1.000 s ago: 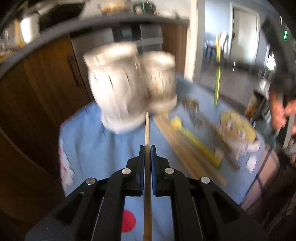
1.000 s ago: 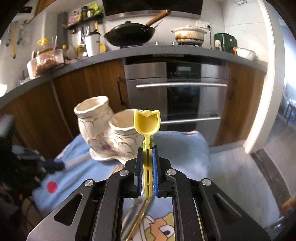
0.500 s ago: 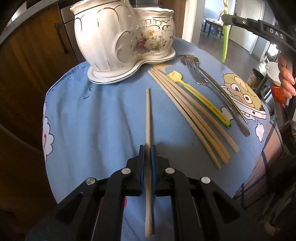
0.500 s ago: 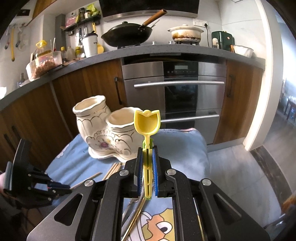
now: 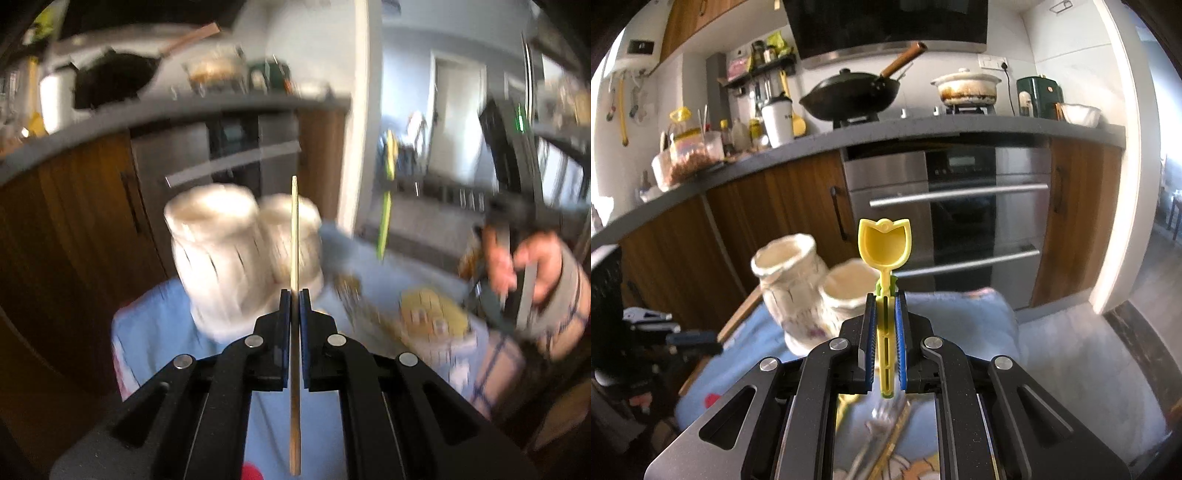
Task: Organize utensils
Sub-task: 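Lift the chopstick into the larger white pot while the right tool lowers the yellow utensil into the smaller pot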
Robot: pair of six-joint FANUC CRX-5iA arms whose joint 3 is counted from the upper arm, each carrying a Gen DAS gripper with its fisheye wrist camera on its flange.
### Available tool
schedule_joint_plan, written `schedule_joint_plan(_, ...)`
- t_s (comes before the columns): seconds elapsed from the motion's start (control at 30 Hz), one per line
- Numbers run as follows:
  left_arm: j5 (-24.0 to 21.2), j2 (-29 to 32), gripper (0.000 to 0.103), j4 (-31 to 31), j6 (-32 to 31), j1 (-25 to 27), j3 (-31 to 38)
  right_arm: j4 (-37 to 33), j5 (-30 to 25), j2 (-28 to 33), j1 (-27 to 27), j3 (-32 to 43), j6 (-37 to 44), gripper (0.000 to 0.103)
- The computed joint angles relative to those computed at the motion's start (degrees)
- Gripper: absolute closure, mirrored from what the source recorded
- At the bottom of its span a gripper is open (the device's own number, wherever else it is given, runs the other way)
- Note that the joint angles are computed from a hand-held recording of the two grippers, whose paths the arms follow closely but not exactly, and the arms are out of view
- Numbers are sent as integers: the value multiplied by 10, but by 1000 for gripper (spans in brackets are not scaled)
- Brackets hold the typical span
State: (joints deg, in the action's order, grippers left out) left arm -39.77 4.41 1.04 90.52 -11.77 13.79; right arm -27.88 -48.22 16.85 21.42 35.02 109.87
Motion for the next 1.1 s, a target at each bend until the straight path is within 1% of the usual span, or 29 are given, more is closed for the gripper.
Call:
schedule_joint_plan(0.03, 24, -1, 98, 9, 3, 6, -3, -9, -2, 4, -1, 11, 1, 93)
schedule_joint_plan(0.1, 50, 0, 98, 2, 23, 12, 4, -20, 2, 10, -1, 27, 2, 92)
schedule_joint_plan(0.17, 100, 4, 98, -8, 42, 20, 8, -24, 7, 16, 1, 41, 1, 93)
schedule_joint_plan(0.2, 113, 7, 98, -12, 48, 22, 13, -31, 9, 22, 0, 54, 1, 93)
schedule_joint_plan(0.23, 131, 17, 98, -29, 71, 26, 25, -35, 12, 26, 0, 62, 0, 93)
schedule_joint_plan(0.3, 148, 30, 98, -26, 81, 34, 39, -26, 23, 37, 7, 77, -9, 93)
schedule_joint_plan(0.33, 165, 42, 98, -9, 75, 40, 44, -19, 26, 44, 10, 85, -15, 93)
schedule_joint_plan(0.4, 182, 59, 98, 12, 65, 47, 54, -5, 26, 60, 16, 106, -32, 93)
schedule_joint_plan(0.43, 197, 72, 98, 39, 48, 52, 58, -1, 21, 71, 18, 119, -40, 93)
schedule_joint_plan(0.47, 214, 77, 98, 82, 16, 56, 48, 1, 15, 80, 19, 131, -45, 93)
schedule_joint_plan(0.5, 226, 82, 98, 104, 2, 59, 43, 6, 12, 87, 22, 138, -53, 93)
schedule_joint_plan(0.6, 218, 109, 98, 77, 44, 61, 78, 17, -3, 107, 26, 159, -68, 93)
schedule_joint_plan(0.67, 217, 119, 98, 29, 88, 58, 94, 25, -15, 118, 30, 169, -73, 93)
schedule_joint_plan(0.7, 215, 123, 98, 22, 92, 59, 98, 28, -19, 121, 31, 170, -74, 93)
schedule_joint_plan(0.73, 204, 127, 98, -6, 115, 56, 108, 33, -26, 125, 33, 173, -75, 93)
schedule_joint_plan(0.8, 199, 128, 98, -11, 114, 55, 105, 45, -41, 136, 37, 182, -81, 93)
schedule_joint_plan(0.9, 181, 121, 98, -49, 134, 49, 97, 53, -62, 150, 39, 194, -91, 92)
schedule_joint_plan(0.93, 182, 118, 98, -49, 132, 49, 91, 57, -67, 155, 40, 197, -95, 92)
schedule_joint_plan(1.03, 183, 104, 98, -62, 135, 48, 70, 64, -75, 162, 43, 201, -100, 92)
schedule_joint_plan(1.1, 170, 100, 98, -84, 150, 45, 69, 74, -77, 165, 46, 202, -104, 92)
